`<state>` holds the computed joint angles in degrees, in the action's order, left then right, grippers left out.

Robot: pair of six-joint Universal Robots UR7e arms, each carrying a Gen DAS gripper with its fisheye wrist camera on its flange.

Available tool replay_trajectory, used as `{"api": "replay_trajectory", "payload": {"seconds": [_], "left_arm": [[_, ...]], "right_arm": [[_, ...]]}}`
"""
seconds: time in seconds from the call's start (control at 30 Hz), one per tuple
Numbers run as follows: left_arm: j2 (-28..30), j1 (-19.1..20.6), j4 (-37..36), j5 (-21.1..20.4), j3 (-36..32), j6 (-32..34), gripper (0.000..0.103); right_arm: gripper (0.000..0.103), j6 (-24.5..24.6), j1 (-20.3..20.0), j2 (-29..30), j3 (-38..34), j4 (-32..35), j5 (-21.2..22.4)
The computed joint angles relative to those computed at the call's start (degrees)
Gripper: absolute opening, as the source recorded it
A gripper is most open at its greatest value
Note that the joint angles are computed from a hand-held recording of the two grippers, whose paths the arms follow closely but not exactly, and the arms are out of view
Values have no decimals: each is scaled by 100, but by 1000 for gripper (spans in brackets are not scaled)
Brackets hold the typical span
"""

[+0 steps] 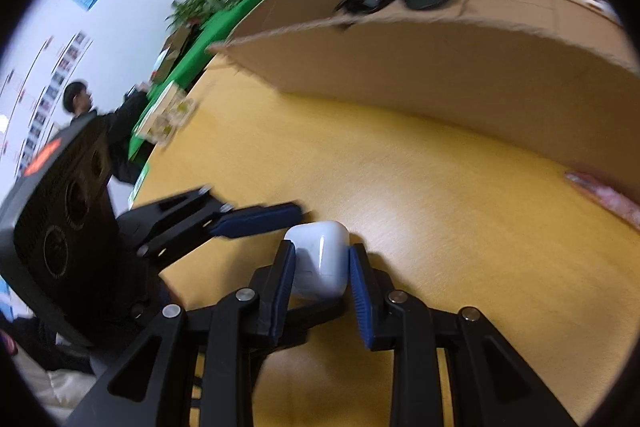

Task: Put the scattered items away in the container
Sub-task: 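Close the right gripper on the earbuds case while the left gripper braces it, then lift the earbuds case with the right gripper and carry it into the box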

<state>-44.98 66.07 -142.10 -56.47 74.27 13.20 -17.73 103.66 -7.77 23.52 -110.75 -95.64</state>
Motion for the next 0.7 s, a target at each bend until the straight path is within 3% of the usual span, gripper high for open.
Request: {"api": "replay_trajectory", "payload": {"seconds": [0.37, 0.6, 0.7], "left_arm": [[-18, -94, 237, 72, -75, -15, 54], [-56, -236, -57, -202, -251, 596, 54], [6, -291, -150, -155, -395, 874, 54]], "right_arm": [[17, -135, 84, -143, 183, -70, -110], [36, -232, 103, -111, -208, 207, 306], [28, -339, 138, -94, -399, 267, 348]]}}
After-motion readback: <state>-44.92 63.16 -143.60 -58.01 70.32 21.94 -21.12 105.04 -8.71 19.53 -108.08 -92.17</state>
